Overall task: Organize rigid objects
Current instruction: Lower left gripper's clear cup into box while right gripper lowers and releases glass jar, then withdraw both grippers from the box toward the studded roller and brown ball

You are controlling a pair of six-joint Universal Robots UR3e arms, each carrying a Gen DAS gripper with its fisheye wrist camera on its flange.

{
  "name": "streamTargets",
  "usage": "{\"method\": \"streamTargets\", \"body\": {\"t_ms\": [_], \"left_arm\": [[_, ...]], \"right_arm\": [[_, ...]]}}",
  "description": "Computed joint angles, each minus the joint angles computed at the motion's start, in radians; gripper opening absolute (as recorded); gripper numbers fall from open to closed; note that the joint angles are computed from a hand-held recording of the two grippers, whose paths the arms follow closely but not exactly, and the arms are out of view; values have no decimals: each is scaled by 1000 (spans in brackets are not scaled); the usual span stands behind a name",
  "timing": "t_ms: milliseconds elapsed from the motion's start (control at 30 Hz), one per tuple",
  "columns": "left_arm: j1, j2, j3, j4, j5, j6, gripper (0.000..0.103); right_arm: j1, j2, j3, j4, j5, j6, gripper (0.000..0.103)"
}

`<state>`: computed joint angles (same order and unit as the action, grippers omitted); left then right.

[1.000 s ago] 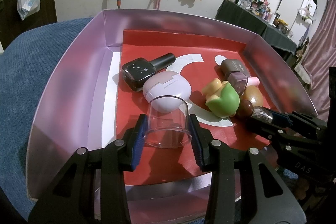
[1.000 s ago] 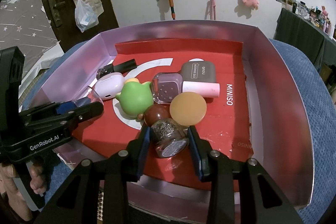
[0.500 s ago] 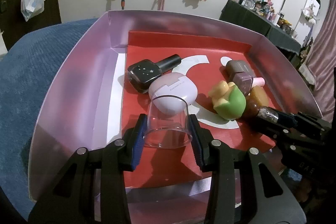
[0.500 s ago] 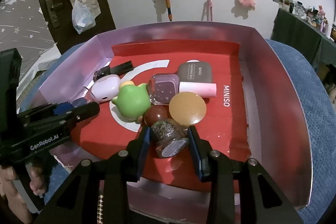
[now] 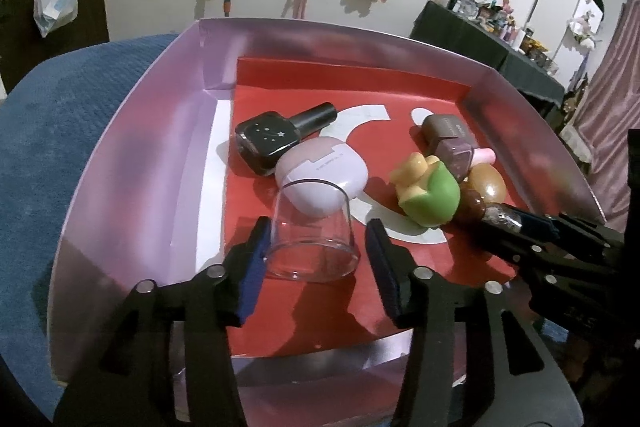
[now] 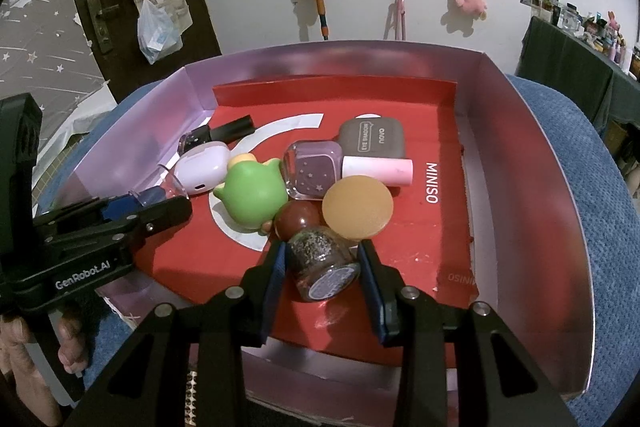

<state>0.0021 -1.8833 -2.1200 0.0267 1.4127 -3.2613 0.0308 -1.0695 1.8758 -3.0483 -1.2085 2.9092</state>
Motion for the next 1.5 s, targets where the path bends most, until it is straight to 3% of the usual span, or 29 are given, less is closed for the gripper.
{"method": "streamTargets", "body": {"t_ms": [700, 1133, 1300, 1500], "left_arm": [[-8, 14, -25, 23, 22, -1, 58], [-4, 36, -71, 99, 21, -9, 58], [-3, 40, -68, 84, 1, 6, 65], [-59, 42, -50, 72, 78, 21, 77]], "right_arm": [[12, -19, 25, -24, -13, 21, 55], [-30, -107, 138, -89, 59, 21, 71], [-45, -157, 186, -114, 76, 17, 76], [-76, -214, 241, -127, 112, 9, 82]]}}
